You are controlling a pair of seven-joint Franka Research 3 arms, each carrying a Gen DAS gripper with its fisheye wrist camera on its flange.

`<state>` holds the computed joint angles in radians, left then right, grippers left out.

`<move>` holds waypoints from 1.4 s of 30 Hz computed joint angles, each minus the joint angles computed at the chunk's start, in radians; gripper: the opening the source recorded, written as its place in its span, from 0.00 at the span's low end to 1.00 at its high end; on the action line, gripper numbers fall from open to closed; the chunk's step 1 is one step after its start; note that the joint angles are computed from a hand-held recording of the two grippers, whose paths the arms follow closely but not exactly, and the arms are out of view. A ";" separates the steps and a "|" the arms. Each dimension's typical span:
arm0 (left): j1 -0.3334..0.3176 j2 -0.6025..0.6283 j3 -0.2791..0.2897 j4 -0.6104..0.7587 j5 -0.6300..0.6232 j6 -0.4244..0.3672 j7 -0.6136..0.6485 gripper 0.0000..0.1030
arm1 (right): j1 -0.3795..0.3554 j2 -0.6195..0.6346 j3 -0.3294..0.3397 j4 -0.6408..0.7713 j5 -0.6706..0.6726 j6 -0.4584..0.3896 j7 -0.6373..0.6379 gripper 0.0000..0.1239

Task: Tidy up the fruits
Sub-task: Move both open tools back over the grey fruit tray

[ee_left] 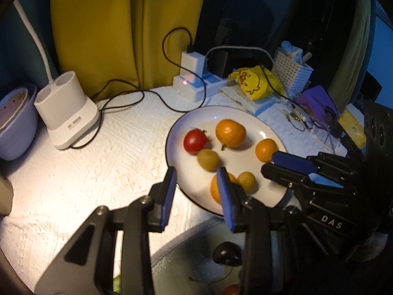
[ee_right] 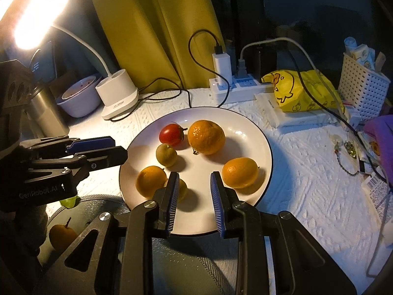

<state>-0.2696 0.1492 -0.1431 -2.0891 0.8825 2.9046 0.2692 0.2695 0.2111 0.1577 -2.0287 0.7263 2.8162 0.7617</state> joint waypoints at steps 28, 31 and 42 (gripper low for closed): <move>0.041 -0.228 -0.111 -0.169 0.196 -0.048 -0.251 0.37 | 0.075 -0.218 -0.038 -0.180 0.108 0.035 -0.084 0.23; 0.045 -0.251 -0.125 -0.189 0.203 -0.054 -0.275 0.37 | 0.087 -0.241 -0.044 -0.202 0.117 0.036 -0.089 0.23; 0.053 -0.308 -0.166 -0.257 0.197 -0.063 -0.329 0.37 | 0.123 -0.311 -0.067 -0.272 0.124 0.033 -0.098 0.23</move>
